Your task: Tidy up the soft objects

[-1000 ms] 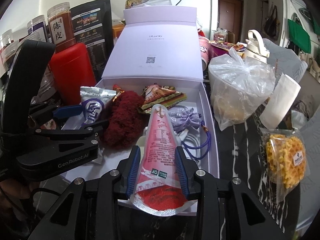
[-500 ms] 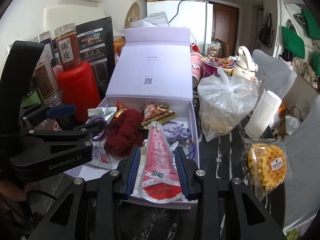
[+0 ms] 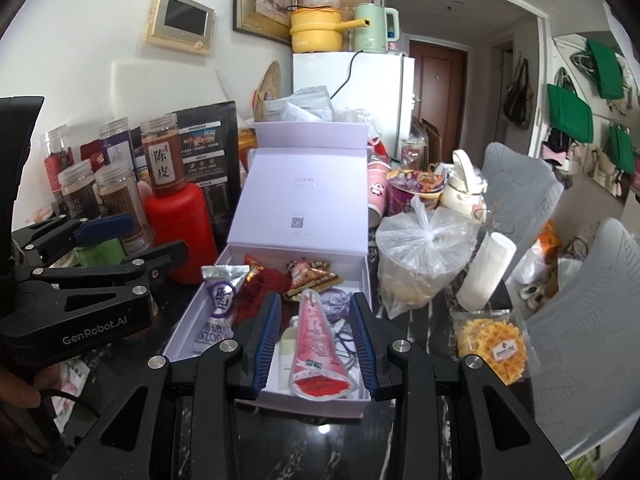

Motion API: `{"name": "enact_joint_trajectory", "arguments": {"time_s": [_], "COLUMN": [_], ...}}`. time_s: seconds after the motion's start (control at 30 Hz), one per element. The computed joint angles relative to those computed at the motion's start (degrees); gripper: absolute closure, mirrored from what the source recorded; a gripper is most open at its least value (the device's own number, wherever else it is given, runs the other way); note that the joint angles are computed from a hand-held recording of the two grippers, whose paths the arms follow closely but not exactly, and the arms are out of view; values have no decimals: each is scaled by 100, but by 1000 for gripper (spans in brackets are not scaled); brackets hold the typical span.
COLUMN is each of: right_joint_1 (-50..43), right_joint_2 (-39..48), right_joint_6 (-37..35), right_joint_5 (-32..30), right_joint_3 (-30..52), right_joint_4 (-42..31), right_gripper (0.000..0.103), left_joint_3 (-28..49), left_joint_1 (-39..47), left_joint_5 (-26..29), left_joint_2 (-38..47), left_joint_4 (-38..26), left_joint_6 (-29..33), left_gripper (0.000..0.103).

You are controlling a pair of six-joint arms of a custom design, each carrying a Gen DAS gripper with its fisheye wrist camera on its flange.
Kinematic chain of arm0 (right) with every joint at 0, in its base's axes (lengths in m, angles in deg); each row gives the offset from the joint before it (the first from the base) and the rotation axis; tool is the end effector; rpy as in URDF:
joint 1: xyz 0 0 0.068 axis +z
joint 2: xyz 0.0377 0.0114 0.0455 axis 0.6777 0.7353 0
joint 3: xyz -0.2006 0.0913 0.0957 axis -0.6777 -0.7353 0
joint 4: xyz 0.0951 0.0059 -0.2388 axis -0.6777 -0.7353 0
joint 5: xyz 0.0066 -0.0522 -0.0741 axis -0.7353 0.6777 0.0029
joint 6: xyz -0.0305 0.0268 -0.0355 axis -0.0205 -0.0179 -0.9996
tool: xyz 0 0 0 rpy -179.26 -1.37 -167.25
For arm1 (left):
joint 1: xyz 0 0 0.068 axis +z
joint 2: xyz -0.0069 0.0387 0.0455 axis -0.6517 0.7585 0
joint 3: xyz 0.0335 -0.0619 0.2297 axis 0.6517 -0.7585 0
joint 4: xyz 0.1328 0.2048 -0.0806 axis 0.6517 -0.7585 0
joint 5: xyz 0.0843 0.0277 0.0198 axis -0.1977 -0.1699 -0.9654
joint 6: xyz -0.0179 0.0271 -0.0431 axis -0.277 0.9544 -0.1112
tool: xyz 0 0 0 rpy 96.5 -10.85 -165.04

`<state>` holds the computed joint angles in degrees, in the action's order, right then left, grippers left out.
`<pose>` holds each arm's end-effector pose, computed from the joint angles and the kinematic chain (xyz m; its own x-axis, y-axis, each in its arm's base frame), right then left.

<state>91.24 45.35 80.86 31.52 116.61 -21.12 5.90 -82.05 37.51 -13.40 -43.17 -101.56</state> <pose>0.1917 0.1879 0.2486 -0.5354 -0.0628 -0.8423 -0.1350 0.9908 0.0120 0.2223 -0.1742 0.2683 -0.5369 0.1790 -0.8245 0.1937 0.9773 0.0860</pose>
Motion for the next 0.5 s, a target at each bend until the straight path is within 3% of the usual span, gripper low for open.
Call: {"name": "enact_joint_trajectory", "arguments": {"time_s": [0.2, 0.33, 0.5], "right_joint_1": [752, 1346, 2057], "right_joint_2": [-545, -769, -862], "right_joint_6": [381, 797, 1379], "right_joint_5": [760, 1411, 2021], "right_joint_3": [15, 135, 307], "right_joint_4": [-514, -1030, -1697], "right_gripper": [57, 41, 33], "left_joint_3": [-199, -346, -555], "left_joint_1": [-461, -799, -1339], "left_joint_5": [-321, -615, -1211], "left_joint_2": [-840, -1286, -1818], "left_joint_4": [-351, -580, -856], "left_joint_6": [-105, -252, -407], "left_gripper": [35, 4, 1]}}
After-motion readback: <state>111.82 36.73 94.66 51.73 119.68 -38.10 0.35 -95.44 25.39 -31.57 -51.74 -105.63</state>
